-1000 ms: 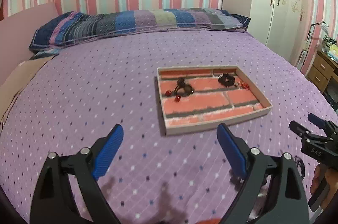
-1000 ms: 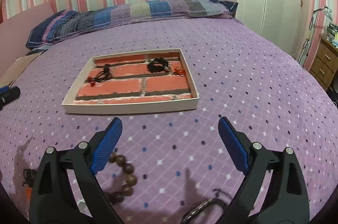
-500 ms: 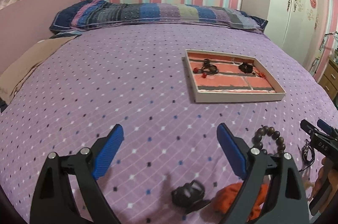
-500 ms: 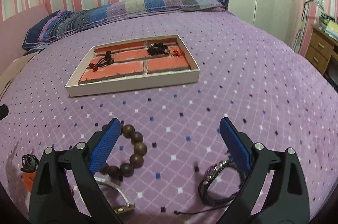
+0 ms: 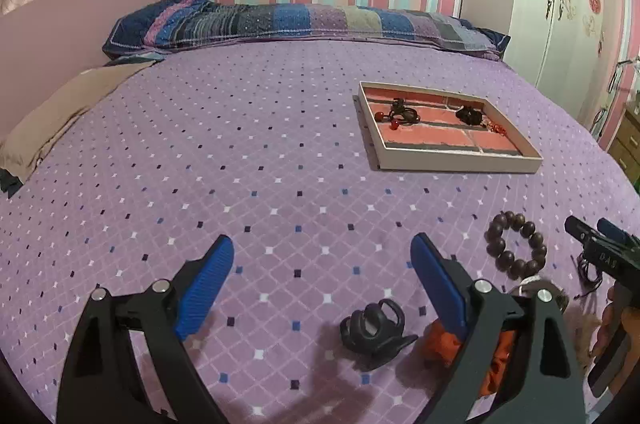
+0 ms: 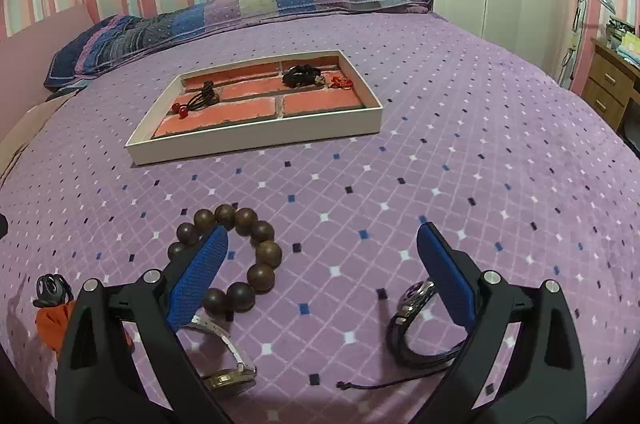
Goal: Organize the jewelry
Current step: 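Move the left tool to the black claw clip while the right tool reaches the wooden bead bracelet, then close the left tool on the claw clip while the right tool closes on the bead bracelet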
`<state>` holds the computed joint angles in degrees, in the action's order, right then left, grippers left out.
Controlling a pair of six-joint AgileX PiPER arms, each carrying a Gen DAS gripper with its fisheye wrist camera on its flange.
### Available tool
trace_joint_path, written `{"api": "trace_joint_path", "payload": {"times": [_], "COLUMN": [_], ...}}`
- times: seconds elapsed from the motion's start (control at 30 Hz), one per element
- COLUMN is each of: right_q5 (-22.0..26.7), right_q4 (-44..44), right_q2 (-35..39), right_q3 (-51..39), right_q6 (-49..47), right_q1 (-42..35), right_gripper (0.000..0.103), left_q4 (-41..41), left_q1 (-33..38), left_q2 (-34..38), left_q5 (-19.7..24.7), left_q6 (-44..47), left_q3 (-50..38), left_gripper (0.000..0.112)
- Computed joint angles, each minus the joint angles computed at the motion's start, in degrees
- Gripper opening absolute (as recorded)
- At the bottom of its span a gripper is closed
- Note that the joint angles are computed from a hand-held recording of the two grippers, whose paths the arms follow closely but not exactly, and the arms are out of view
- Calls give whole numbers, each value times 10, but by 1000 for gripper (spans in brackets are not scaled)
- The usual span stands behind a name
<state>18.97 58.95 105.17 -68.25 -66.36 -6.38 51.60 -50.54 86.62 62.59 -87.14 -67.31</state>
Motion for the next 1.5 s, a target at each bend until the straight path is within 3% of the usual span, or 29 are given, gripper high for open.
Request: {"api": "trace_joint_path", "payload": {"times": [0.2, 0.37, 0.8, 1.07, 1.23, 1.5], "right_q5": [-28, -7, -20, -21, -11, 25], "right_q4": [37, 59, 34, -14, -89, -226], "right_q2": [5, 17, 23, 36, 52, 91], "right_q3": [23, 20, 15, -5, -34, -91], "right_q6": [-65, -78, -75, -29, 48, 192], "right_q1": [10, -4, 17, 28, 37, 54], "right_gripper": [93, 93, 93, 93, 93, 80], "left_q4": [4, -3, -28, -48, -51, -42], "left_q1": [-17, -16, -10, 6, 8, 21], "left_q2": [-1, -3, 28, 49, 55, 52], "left_q5": [4, -3, -66, -105, -120, -148], "left_q6": [-27, -41, -55, -51, -52, -58], "left_q3": [21, 37, 51, 55, 66, 87], "left_gripper": [88, 88, 88, 88, 88, 88]}}
